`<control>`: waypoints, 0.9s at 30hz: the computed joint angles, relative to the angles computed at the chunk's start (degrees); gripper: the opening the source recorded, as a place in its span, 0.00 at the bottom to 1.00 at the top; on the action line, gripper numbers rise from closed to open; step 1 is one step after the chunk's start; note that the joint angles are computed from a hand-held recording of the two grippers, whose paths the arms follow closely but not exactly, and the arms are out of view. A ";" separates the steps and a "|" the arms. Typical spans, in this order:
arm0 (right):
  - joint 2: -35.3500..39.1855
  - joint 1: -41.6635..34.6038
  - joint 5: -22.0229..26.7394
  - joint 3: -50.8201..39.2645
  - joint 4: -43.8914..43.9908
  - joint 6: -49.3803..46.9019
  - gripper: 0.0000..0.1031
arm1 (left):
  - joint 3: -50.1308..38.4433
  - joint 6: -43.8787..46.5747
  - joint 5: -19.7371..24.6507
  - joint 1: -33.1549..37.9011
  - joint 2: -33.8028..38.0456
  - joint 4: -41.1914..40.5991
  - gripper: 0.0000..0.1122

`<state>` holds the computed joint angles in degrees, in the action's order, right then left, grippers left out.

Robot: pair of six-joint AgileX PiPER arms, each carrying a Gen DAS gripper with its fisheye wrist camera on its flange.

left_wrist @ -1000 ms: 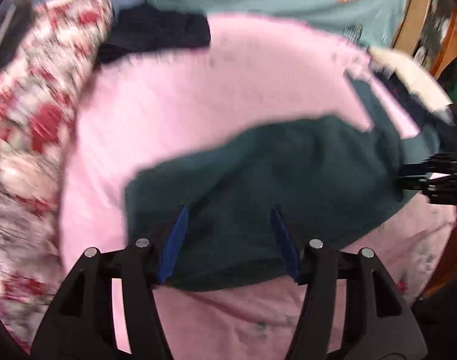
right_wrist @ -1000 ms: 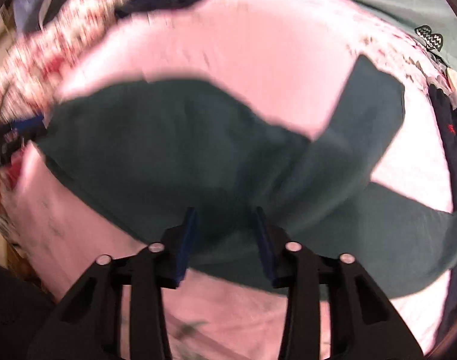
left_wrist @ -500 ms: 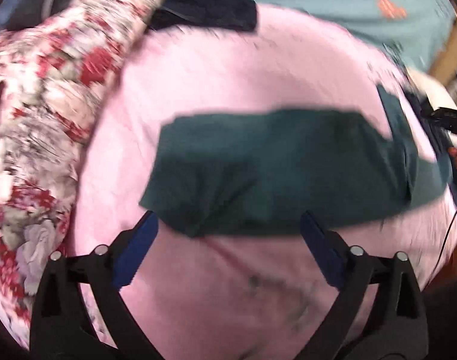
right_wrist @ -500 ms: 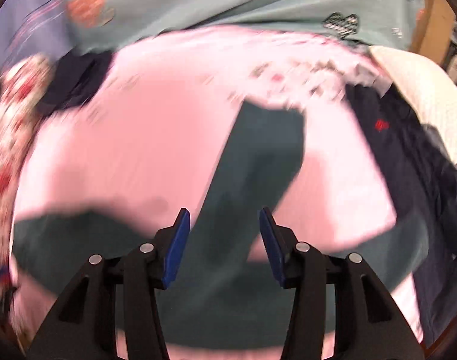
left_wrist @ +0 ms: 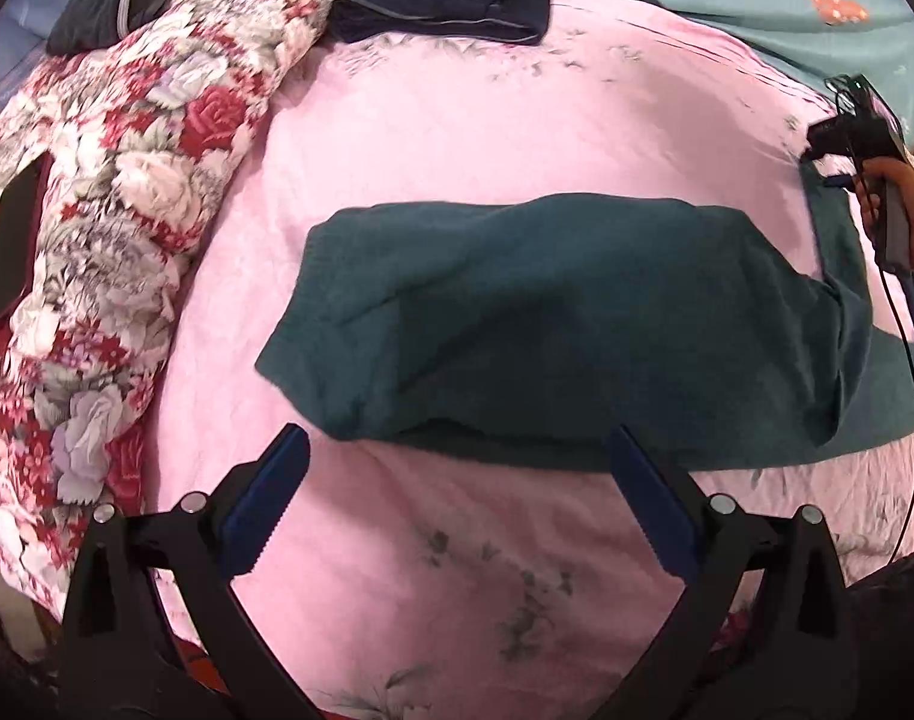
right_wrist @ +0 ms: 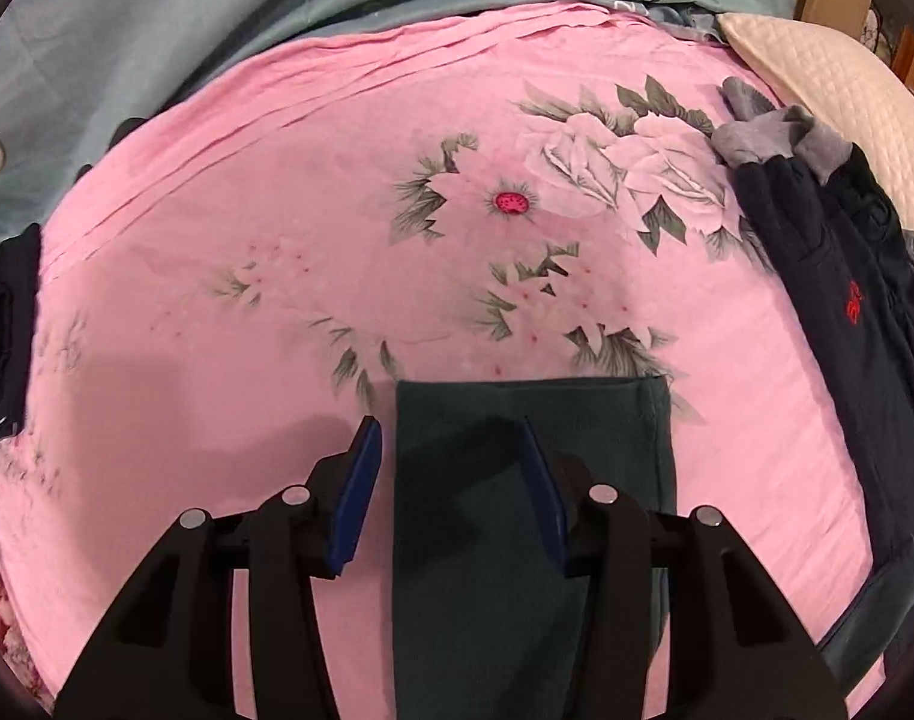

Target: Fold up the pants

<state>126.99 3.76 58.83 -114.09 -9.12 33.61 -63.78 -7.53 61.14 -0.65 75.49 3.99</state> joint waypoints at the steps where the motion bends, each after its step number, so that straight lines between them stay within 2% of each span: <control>1: 1.11 0.04 0.45 -1.18 -0.64 0.47 0.39 | -0.17 -0.39 0.04 0.30 0.15 0.04 0.90; 4: 1.99 0.85 1.72 -2.48 -3.60 0.69 0.28 | -0.87 -1.09 -0.25 0.74 0.91 0.02 0.90; 5: 1.90 1.00 1.69 -2.34 -4.09 -0.02 0.10 | -1.10 -1.14 -0.43 0.79 1.25 -0.19 0.90; 6: 1.58 0.91 1.59 -1.91 -4.10 -1.50 0.03 | -1.50 -1.25 -0.43 0.66 1.65 -0.35 0.90; 9: -2.47 -0.54 -1.78 3.31 -1.65 -2.47 0.03 | -2.23 -1.68 -1.14 -0.76 2.49 -0.17 0.90; 11: -9.02 -3.06 -7.89 11.27 3.89 -5.96 0.03 | -2.93 -2.15 -1.23 -2.30 3.19 0.16 0.90; 12: -11.41 -4.10 -9.35 13.69 6.22 -7.47 0.03 | -3.34 -2.10 -1.38 -3.09 3.52 -0.29 0.90; 15: -21.77 -9.10 -13.41 22.96 17.09 -15.22 0.03 | -4.81 -2.10 -1.70 -5.62 4.12 -1.27 0.90; 17: -29.21 -14.57 -14.26 28.83 27.62 -24.13 0.03 | -5.98 -2.49 -2.01 -7.54 4.68 -1.59 0.90; 19: -36.10 -21.50 -12.75 34.06 38.99 -34.90 0.03 | -7.75 -3.45 -2.13 -10.36 5.73 -1.23 0.90; 22: -44.29 -34.95 -5.56 41.38 53.50 -50.12 0.03 | -9.98 -5.87 -1.98 -15.76 7.10 0.13 0.90; 24: -47.01 -44.89 -0.04 45.89 59.46 -58.83 0.03 | -11.41 -7.39 -1.45 -18.94 8.19 1.10 0.90; 27: -48.21 -59.81 6.50 53.77 62.37 -68.64 0.03 | -14.73 -10.59 0.88 -26.36 10.17 4.54 0.90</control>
<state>78.78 -56.05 65.34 -60.32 53.25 -35.03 -78.52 -18.12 62.02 -27.01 85.67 8.53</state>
